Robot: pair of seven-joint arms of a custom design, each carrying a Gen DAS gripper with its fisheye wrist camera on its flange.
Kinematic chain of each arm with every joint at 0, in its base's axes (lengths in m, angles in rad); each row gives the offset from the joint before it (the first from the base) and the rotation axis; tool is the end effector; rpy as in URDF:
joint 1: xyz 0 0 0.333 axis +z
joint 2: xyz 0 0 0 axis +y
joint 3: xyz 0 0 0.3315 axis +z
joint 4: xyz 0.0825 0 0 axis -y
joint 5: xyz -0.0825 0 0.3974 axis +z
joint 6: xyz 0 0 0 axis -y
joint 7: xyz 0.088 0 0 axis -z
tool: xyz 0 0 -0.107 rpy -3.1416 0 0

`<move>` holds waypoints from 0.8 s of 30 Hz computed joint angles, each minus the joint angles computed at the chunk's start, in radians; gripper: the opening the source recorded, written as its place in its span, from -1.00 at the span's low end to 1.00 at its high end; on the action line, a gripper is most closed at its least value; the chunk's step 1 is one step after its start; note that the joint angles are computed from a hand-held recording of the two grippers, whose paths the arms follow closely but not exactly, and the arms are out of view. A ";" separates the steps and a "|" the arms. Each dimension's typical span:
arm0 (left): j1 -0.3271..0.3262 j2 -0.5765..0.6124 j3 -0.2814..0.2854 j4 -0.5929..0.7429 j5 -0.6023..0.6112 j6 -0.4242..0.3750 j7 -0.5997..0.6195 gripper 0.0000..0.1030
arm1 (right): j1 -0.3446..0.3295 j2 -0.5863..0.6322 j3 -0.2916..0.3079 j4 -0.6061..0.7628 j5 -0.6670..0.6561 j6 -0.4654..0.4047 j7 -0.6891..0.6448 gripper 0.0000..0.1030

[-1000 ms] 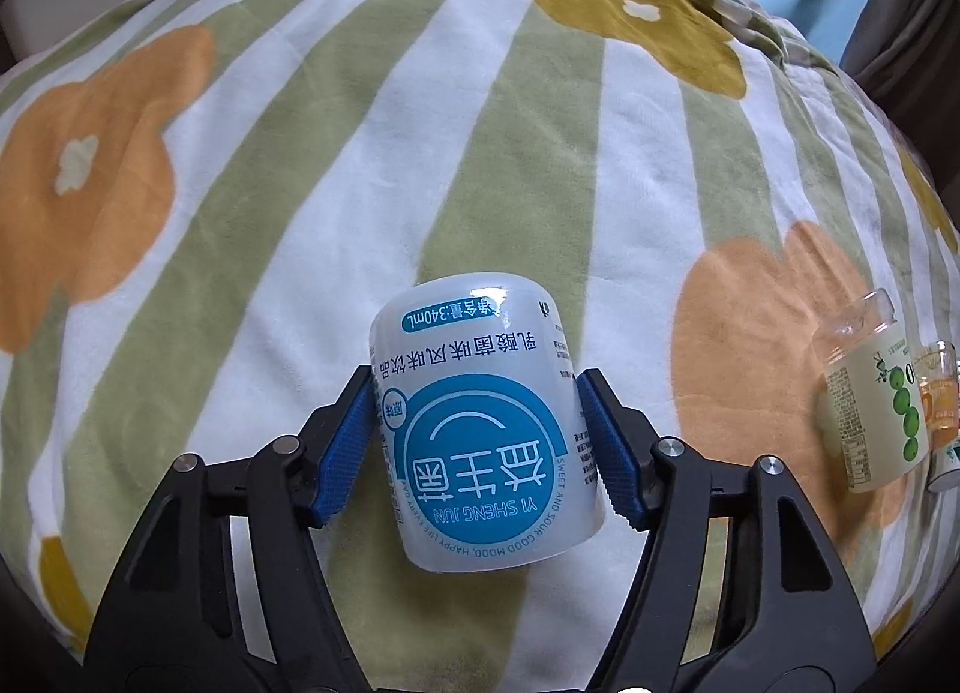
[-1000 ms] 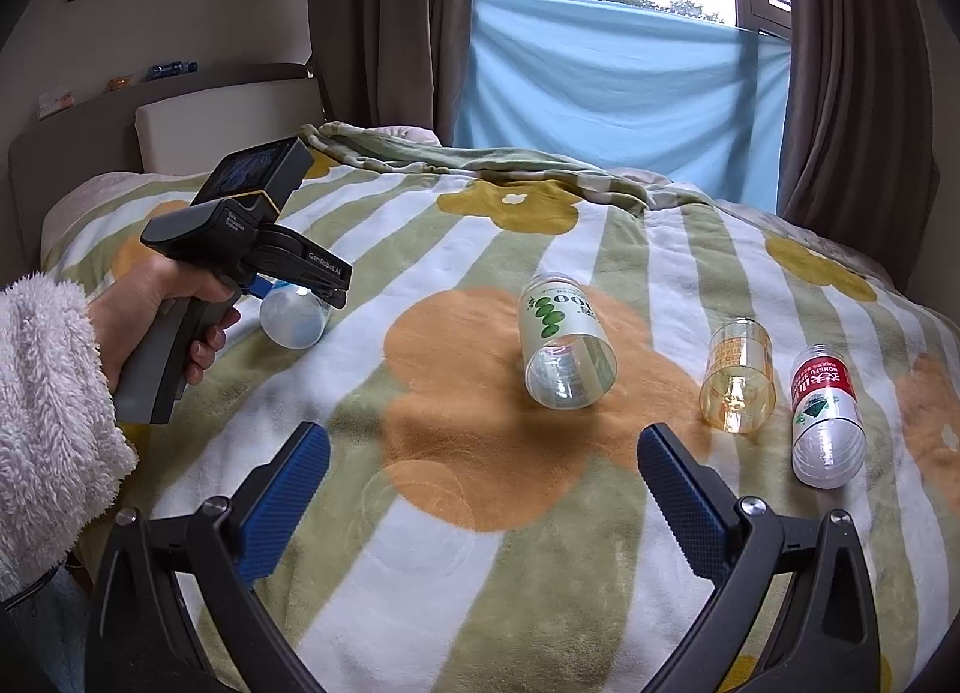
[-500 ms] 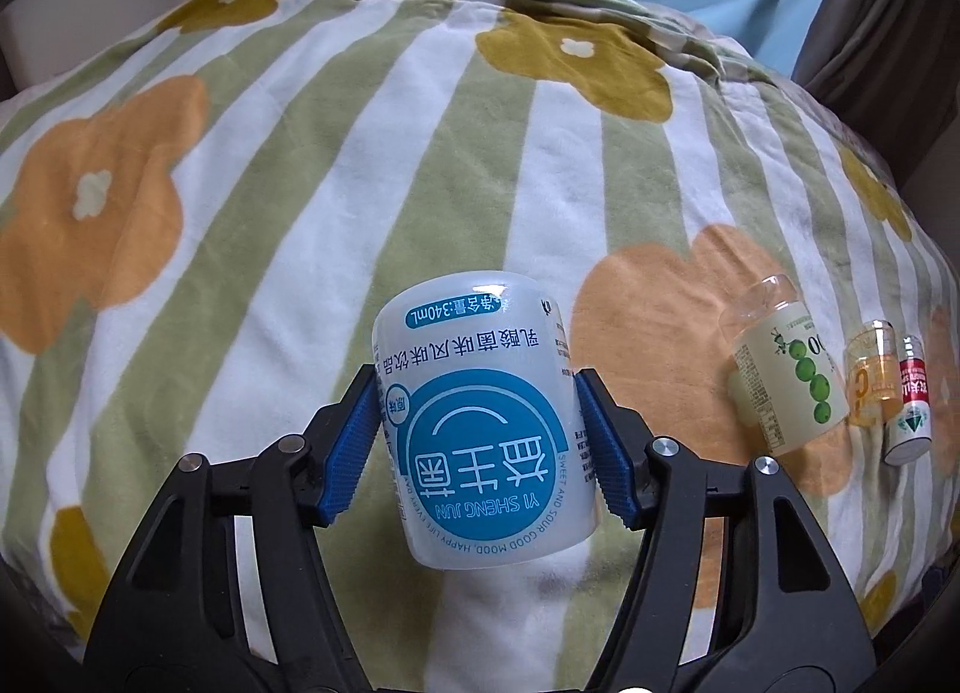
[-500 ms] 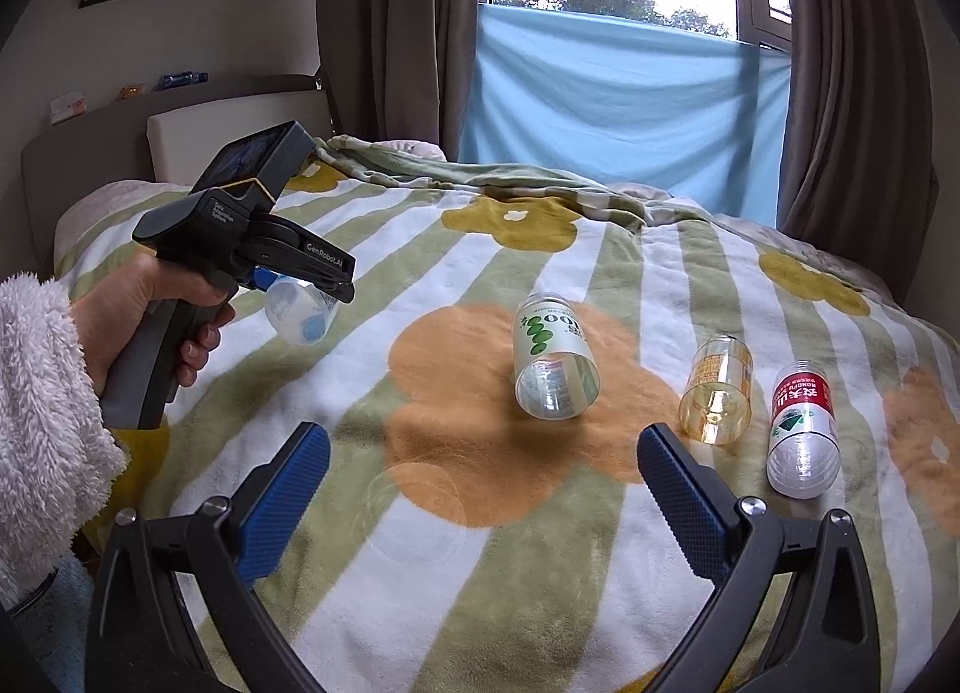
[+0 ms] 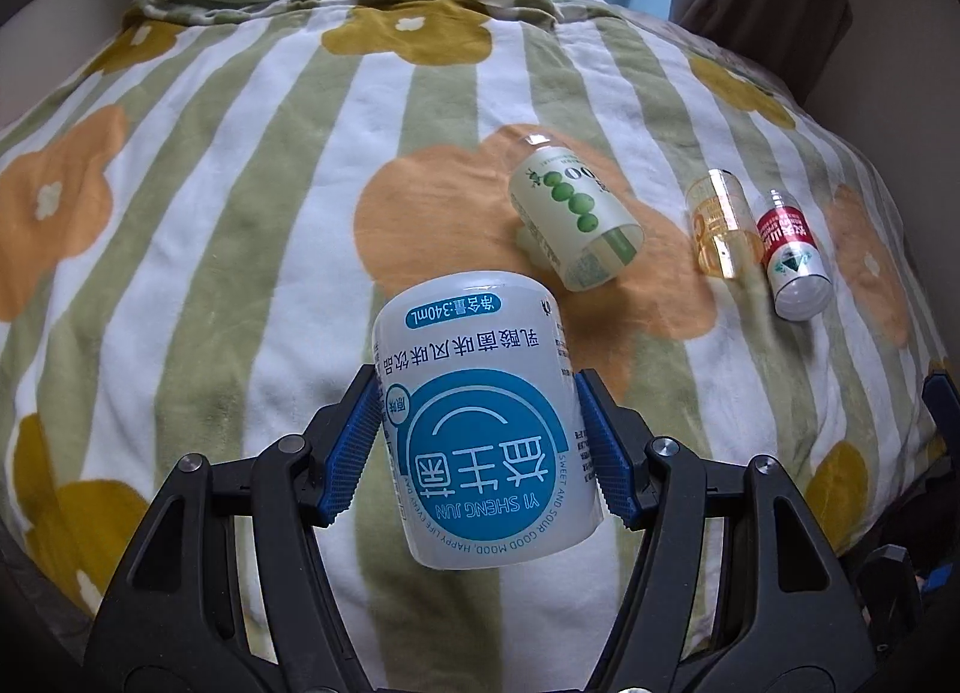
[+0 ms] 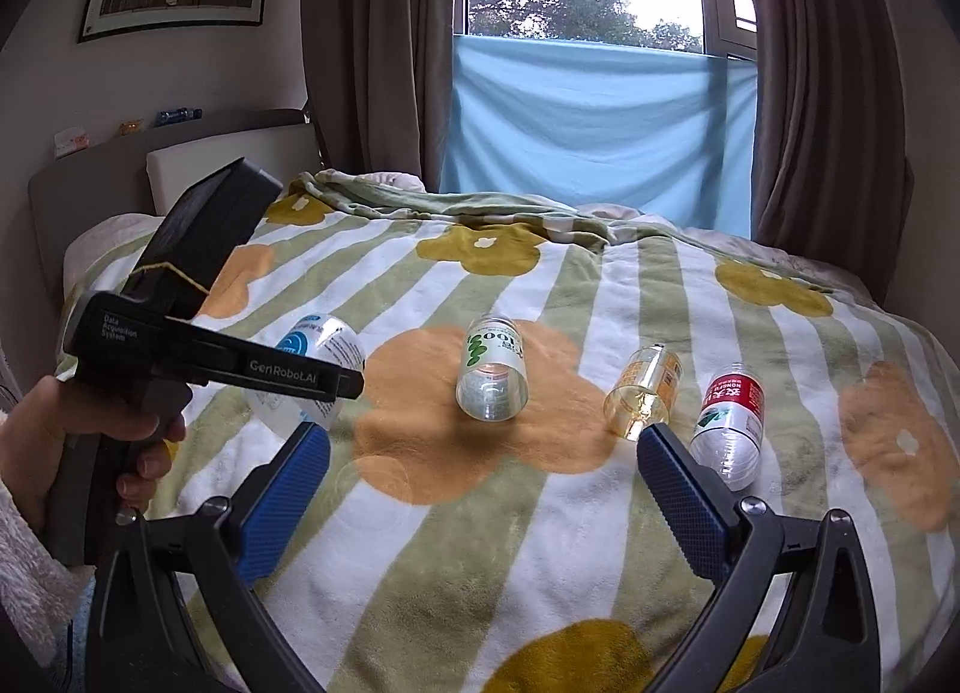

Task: Flip cup upside down
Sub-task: 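Lift the cup with the left gripper and open it over the bed, then move the right gripper to the cup on the bed and grasp it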

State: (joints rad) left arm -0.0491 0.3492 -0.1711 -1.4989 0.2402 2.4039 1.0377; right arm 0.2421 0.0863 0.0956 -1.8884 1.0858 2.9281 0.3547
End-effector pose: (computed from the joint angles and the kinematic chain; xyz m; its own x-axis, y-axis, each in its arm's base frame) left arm 0.7130 -0.1377 0.5455 0.1722 -0.9782 0.1163 -0.8184 -0.2078 -0.5358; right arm 0.6169 0.1551 0.5543 0.5389 -0.8420 0.0243 -0.3870 -0.2731 -0.8807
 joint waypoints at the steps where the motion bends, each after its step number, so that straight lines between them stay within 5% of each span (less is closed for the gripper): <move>1: -0.002 0.000 -0.009 -0.006 -0.007 -0.003 0.013 0.18 | -0.004 -0.008 -0.002 -0.005 0.009 -0.005 -0.006 0.99; 15: -0.027 0.043 -0.026 -0.024 -0.020 -0.016 0.060 0.25 | -0.002 -0.078 -0.033 -0.088 0.057 0.026 -0.051 0.99; 19: -0.032 0.029 -0.019 -0.036 -0.008 -0.019 0.049 0.95 | 0.001 -0.086 -0.037 -0.094 0.047 0.022 -0.027 0.99; 24: -0.036 -0.025 -0.007 -0.078 0.028 -0.019 0.027 0.96 | 0.006 -0.099 -0.041 -0.098 0.058 0.020 -0.037 0.99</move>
State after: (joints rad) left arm -0.0849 0.3243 -0.1777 -1.5771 0.2681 2.3848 1.0645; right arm 0.2477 -0.0132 0.0545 -1.9859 1.1437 2.9480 0.3179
